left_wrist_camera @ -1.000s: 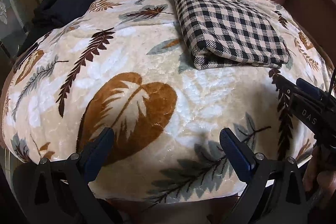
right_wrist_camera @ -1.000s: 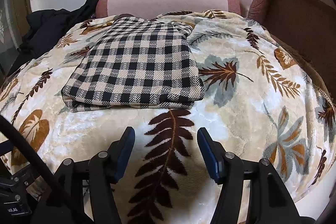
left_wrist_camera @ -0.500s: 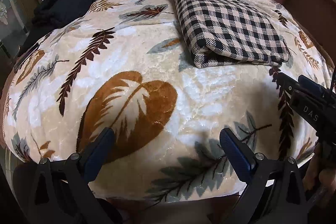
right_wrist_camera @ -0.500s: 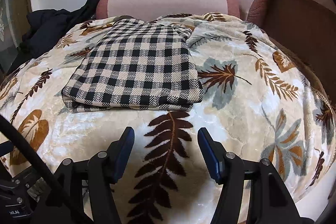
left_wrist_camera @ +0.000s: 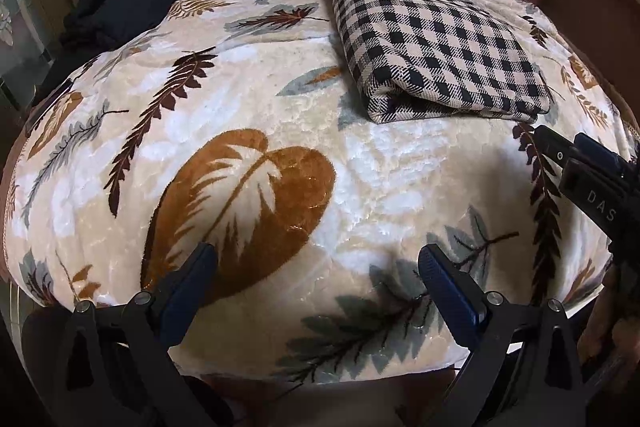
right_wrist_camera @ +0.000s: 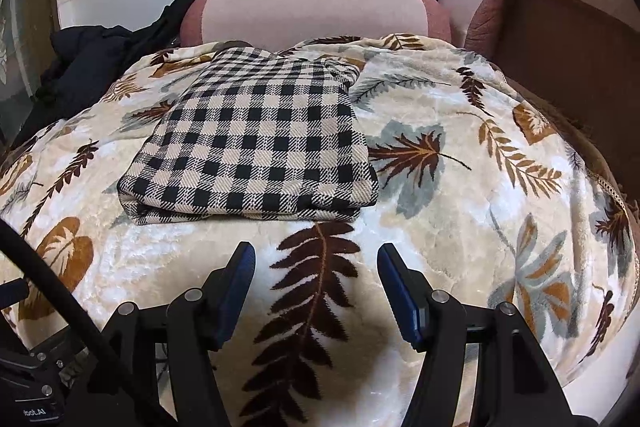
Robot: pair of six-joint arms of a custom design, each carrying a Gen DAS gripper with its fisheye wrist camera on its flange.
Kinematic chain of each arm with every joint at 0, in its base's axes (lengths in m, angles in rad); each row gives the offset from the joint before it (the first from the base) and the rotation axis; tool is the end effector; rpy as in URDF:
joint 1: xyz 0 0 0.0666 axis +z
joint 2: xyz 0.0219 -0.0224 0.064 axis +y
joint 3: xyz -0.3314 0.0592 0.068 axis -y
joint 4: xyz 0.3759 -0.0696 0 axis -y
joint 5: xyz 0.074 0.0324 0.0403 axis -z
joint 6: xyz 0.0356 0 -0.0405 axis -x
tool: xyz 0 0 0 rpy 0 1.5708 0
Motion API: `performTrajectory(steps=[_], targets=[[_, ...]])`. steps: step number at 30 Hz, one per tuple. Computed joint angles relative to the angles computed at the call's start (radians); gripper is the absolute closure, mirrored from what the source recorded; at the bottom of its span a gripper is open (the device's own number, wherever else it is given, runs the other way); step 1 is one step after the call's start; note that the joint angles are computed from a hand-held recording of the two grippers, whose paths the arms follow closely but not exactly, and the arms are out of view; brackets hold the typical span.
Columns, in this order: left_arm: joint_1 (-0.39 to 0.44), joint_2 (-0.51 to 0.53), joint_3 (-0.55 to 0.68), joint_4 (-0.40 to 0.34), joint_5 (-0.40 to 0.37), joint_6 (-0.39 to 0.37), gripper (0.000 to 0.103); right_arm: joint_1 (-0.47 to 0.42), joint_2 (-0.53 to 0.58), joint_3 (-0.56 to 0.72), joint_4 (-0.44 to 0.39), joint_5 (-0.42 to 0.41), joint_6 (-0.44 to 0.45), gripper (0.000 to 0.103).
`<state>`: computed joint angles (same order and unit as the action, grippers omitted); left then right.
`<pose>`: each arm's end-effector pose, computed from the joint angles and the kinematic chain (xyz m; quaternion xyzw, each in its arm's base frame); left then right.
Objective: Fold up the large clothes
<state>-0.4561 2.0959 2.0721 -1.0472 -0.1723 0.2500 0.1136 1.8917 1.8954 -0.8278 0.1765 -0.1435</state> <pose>0.6083 -0.2921 0.2785 0.0781 0.9624 -0.0070 0.2600 0.6374 0.0660 0.3449 0.0460 0.9269 -0.0348 0.3708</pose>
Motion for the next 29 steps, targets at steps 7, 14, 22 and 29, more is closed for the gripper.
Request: performTrajectory(steps=[7, 14, 22, 29], targets=[[0.004, 0.004, 0.002, -0.003, 0.014, 0.002, 0.003, 0.007, -0.003, -0.006, 0.01, 0.018, 0.023, 0.035], [0.006, -0.001, -0.007, 0.004, 0.018, 0.002, 0.003, 0.009, -0.006, -0.013, 0.018, 0.026, 0.025, 0.035], [0.002, -0.013, -0.024, 0.017, 0.011, 0.001, 0.003, 0.009, -0.007, -0.014, 0.02, 0.026, 0.031, 0.035], [-0.007, -0.038, -0.052, 0.031, -0.01, 0.009, 0.004, 0.015, 0.001, -0.006, 0.009, 0.033, 0.039, 0.034]])
